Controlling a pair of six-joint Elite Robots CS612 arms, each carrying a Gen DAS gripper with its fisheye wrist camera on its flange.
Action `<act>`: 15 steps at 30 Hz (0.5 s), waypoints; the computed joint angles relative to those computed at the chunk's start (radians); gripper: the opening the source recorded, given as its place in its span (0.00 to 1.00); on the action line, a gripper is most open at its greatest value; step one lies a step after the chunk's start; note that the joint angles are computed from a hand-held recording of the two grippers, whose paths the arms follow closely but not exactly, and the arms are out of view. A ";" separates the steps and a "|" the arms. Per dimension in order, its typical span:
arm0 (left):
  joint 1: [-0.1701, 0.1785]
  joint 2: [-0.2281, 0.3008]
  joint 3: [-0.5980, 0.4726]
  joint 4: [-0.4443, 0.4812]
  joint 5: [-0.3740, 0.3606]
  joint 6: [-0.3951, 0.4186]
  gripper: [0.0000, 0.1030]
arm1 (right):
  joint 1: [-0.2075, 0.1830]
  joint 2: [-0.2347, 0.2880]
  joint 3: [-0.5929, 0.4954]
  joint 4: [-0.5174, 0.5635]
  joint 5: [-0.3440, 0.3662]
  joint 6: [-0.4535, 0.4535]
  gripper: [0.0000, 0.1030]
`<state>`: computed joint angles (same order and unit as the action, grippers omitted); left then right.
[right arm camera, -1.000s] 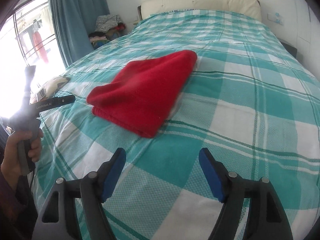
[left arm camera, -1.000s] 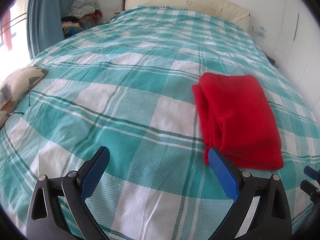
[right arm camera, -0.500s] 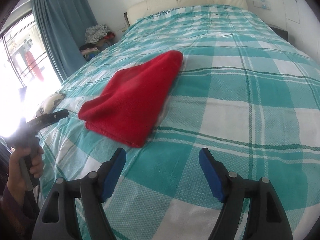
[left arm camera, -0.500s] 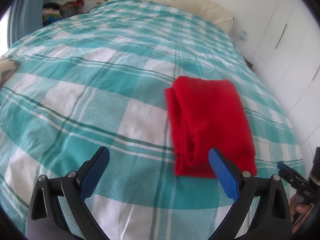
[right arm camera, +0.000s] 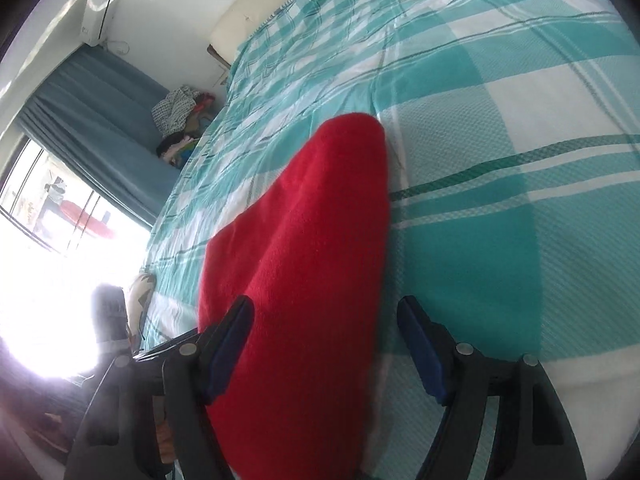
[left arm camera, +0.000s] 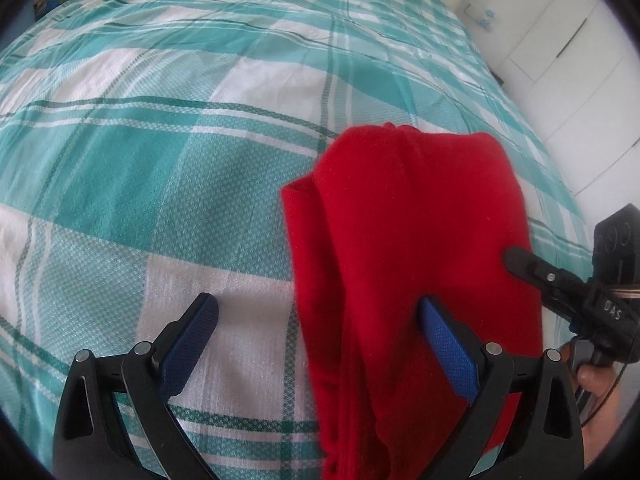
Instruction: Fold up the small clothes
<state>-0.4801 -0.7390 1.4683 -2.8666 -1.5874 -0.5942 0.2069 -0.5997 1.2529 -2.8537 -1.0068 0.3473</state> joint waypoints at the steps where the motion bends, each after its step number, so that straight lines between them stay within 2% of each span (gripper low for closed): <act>1: -0.003 0.000 0.002 -0.004 0.010 0.012 0.75 | 0.014 0.001 -0.018 0.040 -0.051 -0.053 0.47; 2: -0.006 0.001 0.004 -0.014 0.007 0.032 0.58 | 0.035 -0.005 -0.027 0.063 -0.144 -0.116 0.41; 3: -0.005 0.005 0.004 -0.033 -0.024 0.042 0.29 | 0.057 -0.012 -0.029 0.060 -0.244 -0.180 0.31; 4: -0.010 0.001 0.010 -0.040 -0.014 0.040 0.25 | 0.077 -0.018 -0.027 0.042 -0.325 -0.248 0.25; 6: -0.026 -0.016 0.026 -0.047 0.048 0.066 0.19 | 0.113 -0.030 -0.011 -0.017 -0.456 -0.365 0.22; 9: -0.031 -0.048 0.056 -0.102 0.066 0.074 0.17 | 0.124 -0.050 0.018 -0.101 -0.484 -0.412 0.21; 12: -0.031 -0.084 0.079 -0.168 0.066 0.083 0.17 | 0.111 -0.079 0.046 -0.168 -0.440 -0.390 0.21; 15: -0.040 -0.107 0.079 -0.193 0.091 0.112 0.18 | 0.102 -0.096 0.046 -0.204 -0.408 -0.376 0.21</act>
